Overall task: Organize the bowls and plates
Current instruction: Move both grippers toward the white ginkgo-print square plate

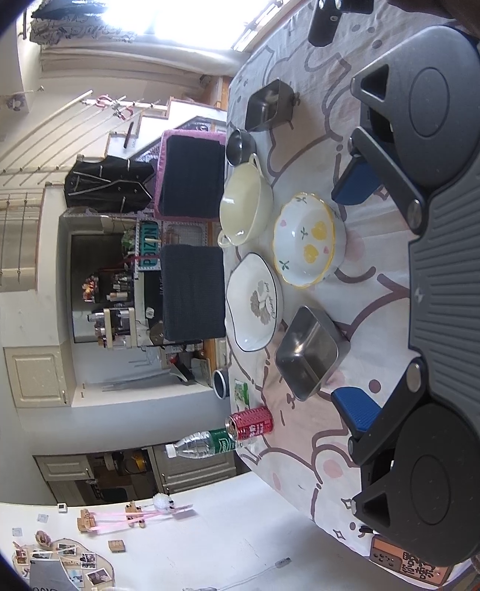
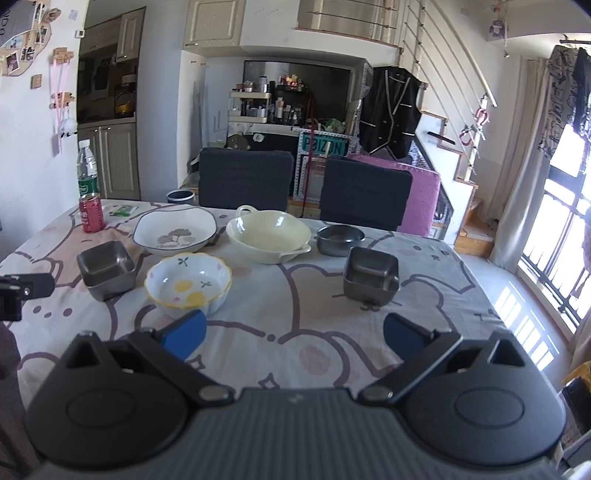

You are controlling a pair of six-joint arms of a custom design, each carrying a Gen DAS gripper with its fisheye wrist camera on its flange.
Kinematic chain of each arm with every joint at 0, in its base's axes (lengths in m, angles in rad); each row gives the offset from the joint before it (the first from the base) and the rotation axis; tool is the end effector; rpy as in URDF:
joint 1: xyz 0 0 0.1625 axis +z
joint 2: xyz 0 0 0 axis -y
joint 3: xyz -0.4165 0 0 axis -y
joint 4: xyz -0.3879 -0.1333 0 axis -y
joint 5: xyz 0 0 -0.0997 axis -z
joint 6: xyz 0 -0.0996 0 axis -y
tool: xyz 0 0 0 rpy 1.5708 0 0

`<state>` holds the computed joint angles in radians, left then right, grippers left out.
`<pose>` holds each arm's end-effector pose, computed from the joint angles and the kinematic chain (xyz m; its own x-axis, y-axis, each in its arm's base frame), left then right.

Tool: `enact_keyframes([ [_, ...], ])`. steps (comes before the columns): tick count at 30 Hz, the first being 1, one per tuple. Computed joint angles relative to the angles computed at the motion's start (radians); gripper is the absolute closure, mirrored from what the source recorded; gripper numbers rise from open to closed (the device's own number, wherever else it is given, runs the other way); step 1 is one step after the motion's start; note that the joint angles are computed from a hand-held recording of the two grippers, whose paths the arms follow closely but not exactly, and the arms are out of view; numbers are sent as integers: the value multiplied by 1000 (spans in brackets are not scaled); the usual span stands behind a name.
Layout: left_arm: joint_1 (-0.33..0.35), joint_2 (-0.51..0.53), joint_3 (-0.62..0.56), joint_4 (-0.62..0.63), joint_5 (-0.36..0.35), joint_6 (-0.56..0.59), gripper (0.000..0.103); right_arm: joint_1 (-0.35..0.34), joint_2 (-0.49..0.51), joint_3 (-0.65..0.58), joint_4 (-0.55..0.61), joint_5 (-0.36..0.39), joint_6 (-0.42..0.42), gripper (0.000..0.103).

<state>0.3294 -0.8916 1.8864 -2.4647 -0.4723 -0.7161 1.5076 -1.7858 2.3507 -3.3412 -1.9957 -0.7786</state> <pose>-0.4652 -0.3936 0.1061 -0.6650 0.1354 -0.7345 0.6693 0.5444 -0.5056 0.0694 -0.3643 0.4225 -0.6458 0.0641 0.7608 -0.6054 0.5641 -0.5615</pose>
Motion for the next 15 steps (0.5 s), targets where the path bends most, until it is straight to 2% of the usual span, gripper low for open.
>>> enact_keyframes([
  [6,27,20,-58,10,-5,17,0,11,26,-77,117,45,-1,0],
  [11,72,44,-131,31,16,20,0,12,91,-149,121,104,-54,0],
  [15,111,79,-202,16,42,53,0,15,167,-247,167,146,-44,0],
])
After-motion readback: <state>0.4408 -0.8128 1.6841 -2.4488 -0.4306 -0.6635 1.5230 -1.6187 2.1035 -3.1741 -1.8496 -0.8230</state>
